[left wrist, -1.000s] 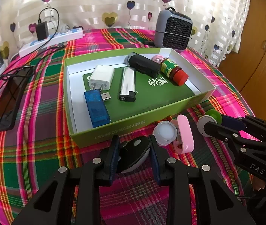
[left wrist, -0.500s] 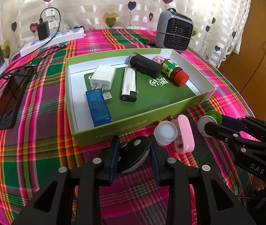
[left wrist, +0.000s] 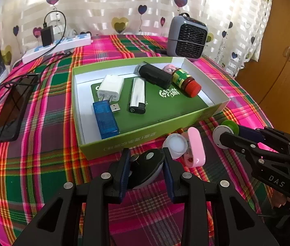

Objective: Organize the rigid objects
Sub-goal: 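Close the left tool on the black round mouse while the right tool holds the spool, then carry the mouse with the left tool while the right tool carries the spool into the box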

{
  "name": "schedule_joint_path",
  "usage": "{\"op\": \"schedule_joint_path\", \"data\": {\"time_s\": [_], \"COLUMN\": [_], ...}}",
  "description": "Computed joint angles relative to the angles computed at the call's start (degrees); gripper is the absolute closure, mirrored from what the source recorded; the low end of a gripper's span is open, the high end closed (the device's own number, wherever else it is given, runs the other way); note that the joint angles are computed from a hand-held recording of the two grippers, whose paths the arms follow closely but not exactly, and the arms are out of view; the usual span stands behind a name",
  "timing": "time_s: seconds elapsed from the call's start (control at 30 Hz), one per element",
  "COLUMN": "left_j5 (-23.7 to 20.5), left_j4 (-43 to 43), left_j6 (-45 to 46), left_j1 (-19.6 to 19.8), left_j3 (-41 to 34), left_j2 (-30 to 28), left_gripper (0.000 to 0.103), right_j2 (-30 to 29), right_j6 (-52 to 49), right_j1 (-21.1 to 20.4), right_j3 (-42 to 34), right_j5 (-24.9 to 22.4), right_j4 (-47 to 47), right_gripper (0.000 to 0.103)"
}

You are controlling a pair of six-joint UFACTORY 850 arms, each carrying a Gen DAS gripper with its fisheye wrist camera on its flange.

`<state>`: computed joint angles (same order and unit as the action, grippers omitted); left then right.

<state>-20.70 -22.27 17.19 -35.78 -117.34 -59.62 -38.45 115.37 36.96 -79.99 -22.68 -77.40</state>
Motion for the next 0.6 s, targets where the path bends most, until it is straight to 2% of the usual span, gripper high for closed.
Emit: {"op": "schedule_joint_path", "data": {"time_s": [0.3,0.6], "left_j5": [1.55,2.58], "left_j4": [-4.9,-6.3], "left_j6": [4.72,6.33], "left_j1": [0.06,0.02], "left_j3": [2.61,2.53], "left_j2": [2.21,3.01], "left_gripper": [0.074,0.074], "right_j2": [1.07,1.89], "right_j6": [2.39,2.88], "right_j1": [0.15,-0.16], "right_j3": [0.77,0.28], "right_j5": [-0.38,-0.64], "right_j4": [-2.73,-5.01], "right_gripper": [0.07,0.07]}}
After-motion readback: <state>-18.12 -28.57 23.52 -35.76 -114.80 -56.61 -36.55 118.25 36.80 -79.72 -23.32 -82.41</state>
